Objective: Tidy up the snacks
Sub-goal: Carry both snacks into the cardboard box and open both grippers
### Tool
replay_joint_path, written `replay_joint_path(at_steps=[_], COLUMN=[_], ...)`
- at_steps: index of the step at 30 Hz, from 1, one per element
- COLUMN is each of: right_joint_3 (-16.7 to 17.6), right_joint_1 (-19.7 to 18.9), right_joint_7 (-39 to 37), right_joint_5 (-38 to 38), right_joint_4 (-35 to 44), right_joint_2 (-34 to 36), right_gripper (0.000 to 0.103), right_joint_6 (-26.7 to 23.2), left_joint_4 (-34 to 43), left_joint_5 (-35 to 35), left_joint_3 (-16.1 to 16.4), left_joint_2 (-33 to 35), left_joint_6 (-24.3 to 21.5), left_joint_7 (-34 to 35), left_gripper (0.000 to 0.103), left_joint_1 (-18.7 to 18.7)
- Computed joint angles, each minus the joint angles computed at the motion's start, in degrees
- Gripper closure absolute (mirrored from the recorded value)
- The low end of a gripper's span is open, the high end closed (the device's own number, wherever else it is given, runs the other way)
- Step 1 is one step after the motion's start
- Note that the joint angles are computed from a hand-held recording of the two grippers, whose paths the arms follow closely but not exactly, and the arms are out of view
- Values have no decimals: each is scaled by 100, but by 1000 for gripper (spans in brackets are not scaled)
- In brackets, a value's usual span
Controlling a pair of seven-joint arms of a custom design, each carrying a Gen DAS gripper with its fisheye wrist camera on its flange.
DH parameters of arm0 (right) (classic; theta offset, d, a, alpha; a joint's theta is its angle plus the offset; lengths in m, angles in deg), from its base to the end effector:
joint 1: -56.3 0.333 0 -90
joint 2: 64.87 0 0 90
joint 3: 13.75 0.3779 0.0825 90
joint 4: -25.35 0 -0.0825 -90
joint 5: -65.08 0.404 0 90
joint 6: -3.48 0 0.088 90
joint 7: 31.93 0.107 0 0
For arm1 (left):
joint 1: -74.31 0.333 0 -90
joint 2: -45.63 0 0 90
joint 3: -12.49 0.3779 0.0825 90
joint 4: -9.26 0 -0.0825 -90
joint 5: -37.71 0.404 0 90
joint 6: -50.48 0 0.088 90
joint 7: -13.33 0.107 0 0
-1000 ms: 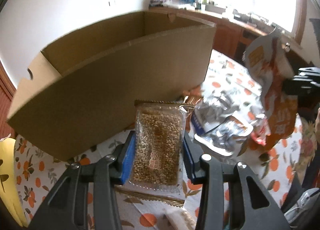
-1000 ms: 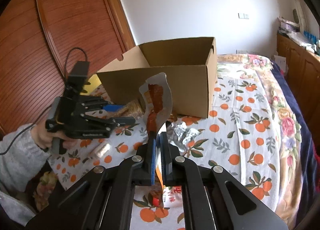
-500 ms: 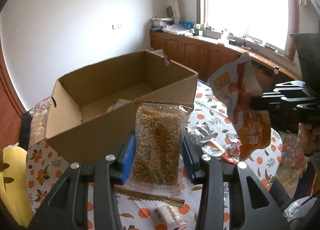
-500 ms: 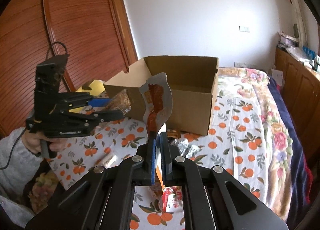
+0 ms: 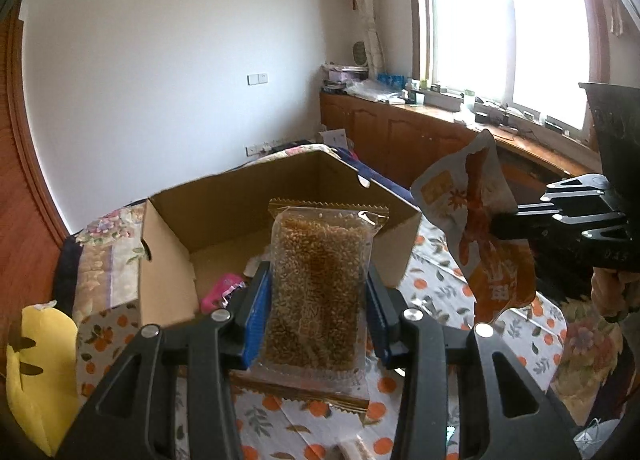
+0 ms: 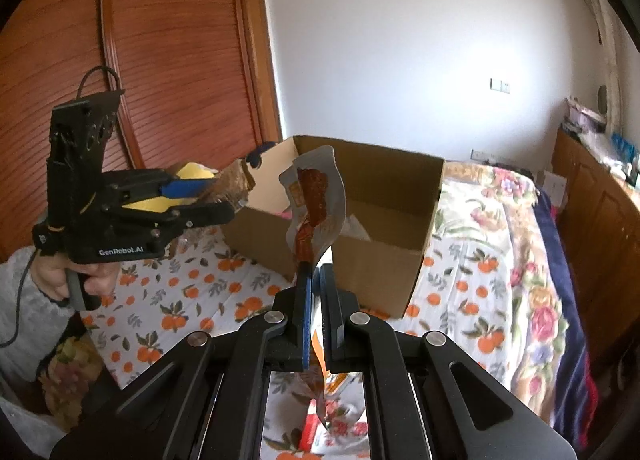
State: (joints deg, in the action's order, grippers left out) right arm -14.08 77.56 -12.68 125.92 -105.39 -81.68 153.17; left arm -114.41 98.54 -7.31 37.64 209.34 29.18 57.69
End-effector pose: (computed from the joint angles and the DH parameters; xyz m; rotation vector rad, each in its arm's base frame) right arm 0.4756 0.1611 0.5844 -2.0443 0.8066 -0.2934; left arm 0.4215 -0.3701 0.5735 -1.4513 1.8331 -0.9663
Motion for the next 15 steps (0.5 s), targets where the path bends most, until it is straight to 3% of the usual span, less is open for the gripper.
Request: replay_joint_path(at_steps=[15], right_joint_3=[300], right_joint_1=[96], right_joint_7=[-2], right_joint_5=[-260], right_joint_4=[1184], right_joint_2=[857], right_gripper=[101], right_joint_6=[476], left_joint_4=[381], left_joint_5=[113], left_joint_3=[285], left_joint_2=[221], left_joint_6=[147], left_joint_7=[275], left_gripper=[61], left_joint_1=[344])
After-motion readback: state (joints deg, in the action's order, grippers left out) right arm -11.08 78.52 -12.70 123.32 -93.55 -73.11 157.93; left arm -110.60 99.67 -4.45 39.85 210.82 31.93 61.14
